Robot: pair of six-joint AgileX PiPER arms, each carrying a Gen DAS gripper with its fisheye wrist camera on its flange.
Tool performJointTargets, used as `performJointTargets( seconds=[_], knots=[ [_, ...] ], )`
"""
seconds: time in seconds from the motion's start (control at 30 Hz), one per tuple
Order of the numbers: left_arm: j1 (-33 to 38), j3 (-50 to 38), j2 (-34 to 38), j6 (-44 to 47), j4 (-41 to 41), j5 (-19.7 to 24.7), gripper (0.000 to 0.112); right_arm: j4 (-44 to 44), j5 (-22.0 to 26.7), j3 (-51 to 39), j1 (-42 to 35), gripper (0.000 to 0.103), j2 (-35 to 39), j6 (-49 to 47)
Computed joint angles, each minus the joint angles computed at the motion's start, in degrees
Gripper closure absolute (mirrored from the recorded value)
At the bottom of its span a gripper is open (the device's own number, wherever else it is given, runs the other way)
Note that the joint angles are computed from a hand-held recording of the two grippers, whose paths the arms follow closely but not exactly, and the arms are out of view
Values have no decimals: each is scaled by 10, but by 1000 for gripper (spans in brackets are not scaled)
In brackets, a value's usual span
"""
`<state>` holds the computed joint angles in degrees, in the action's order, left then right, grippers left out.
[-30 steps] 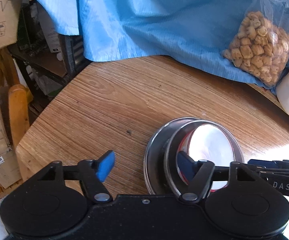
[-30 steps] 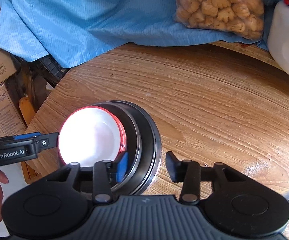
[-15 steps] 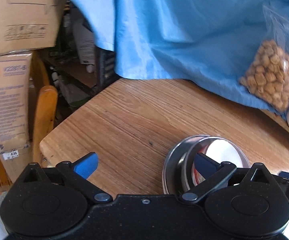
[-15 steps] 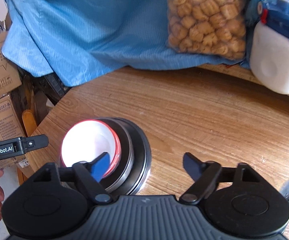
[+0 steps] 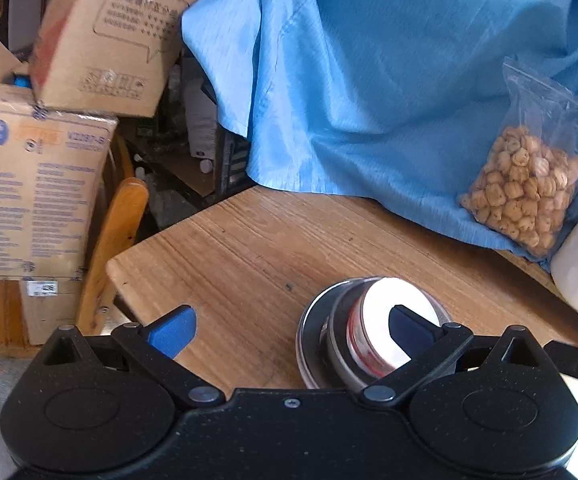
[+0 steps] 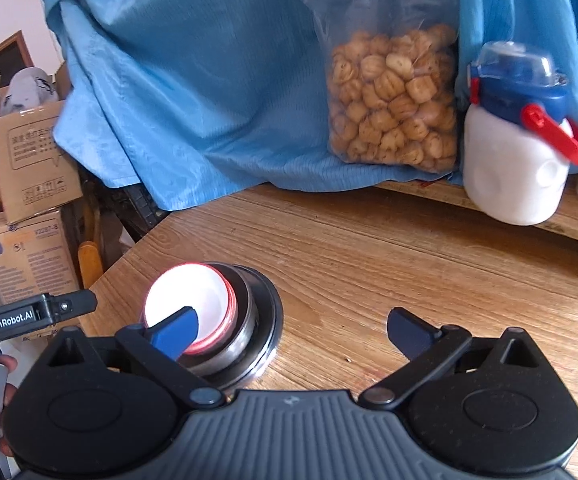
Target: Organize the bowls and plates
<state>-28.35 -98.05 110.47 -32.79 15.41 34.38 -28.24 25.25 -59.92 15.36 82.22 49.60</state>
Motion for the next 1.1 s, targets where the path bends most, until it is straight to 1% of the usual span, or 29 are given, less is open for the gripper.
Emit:
performJointTargets(
  seconds=[0.07, 0.1, 0.17, 0.27, 0.4, 0.63, 0.7, 0.83, 0.97, 1.1],
  knots=[
    [-20, 50, -32, -67, 72, -21, 10, -5, -10, 25, 0, 0, -26, 0],
    [-28, 68, -44, -85, 91, -26, 10, -2, -9, 35, 1, 0, -38, -1],
    [-42, 96, -65, -108, 113, -27, 10, -3, -15, 59, 0, 0, -62, -5],
    [-75, 144, -101, -167, 169, -24, 10, 25, -21, 93, -5, 0, -100, -36],
    [-118, 189, -136, -239, 233, 3, 10, 80, -22, 130, -10, 0, -146, -92],
    [-192, 247, -188, -351, 336, 69, 10, 124, -10, 178, -3, 0, -209, -137],
    [-211, 256, -196, -366, 348, 90, 10, 138, -5, 190, 0, 0, -225, -153],
    [-237, 275, -211, -395, 350, 108, 10, 184, 4, 210, -4, 0, -255, -201],
    [-257, 279, -219, -398, 346, 136, 10, 207, 13, 220, -6, 0, -274, -223],
    [-266, 286, -230, -396, 341, 151, 10, 225, 16, 228, -9, 0, -282, -236]
  ],
)
